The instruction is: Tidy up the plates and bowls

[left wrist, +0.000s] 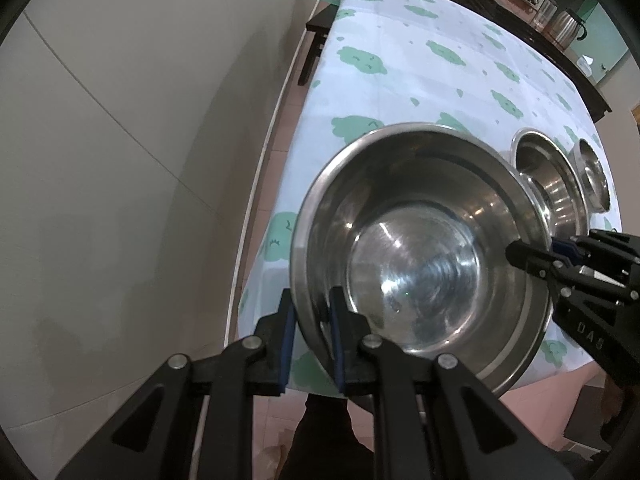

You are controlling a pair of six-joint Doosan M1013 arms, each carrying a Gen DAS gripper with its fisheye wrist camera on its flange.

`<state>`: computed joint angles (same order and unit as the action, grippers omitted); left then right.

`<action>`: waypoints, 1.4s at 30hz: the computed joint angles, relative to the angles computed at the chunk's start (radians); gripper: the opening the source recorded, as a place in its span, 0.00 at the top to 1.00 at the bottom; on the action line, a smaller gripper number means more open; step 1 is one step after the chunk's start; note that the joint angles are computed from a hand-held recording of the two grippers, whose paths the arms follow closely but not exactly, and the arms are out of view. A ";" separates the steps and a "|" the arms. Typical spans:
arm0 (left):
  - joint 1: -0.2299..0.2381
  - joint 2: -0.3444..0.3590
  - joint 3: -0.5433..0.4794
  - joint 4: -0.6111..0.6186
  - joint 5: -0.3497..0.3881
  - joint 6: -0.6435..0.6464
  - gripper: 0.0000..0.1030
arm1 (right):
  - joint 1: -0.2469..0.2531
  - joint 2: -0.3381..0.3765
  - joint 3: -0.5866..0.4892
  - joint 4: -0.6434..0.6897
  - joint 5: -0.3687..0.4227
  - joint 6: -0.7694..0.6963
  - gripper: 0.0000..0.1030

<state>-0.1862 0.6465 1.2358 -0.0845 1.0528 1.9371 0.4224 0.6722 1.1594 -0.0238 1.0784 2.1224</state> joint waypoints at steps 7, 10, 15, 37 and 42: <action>-0.001 0.004 -0.004 0.007 0.008 -0.012 0.86 | 0.001 -0.002 0.005 -0.007 -0.014 -0.005 0.81; -0.005 0.002 0.000 0.025 0.001 -0.016 0.84 | 0.000 -0.003 0.006 -0.001 -0.020 -0.005 0.81; -0.004 -0.010 0.012 0.000 -0.017 0.023 0.83 | 0.000 -0.002 0.003 0.003 -0.022 -0.006 0.65; -0.005 -0.010 0.001 -0.012 0.001 0.030 0.78 | 0.003 -0.017 0.020 -0.011 -0.033 0.018 0.60; -0.005 -0.013 0.003 -0.014 -0.006 0.027 0.60 | 0.002 -0.030 0.033 -0.009 -0.058 0.026 0.60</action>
<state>-0.1917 0.6333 1.2384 -0.0982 1.0465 1.9641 0.4240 0.6422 1.1920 -0.0332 1.0207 2.1486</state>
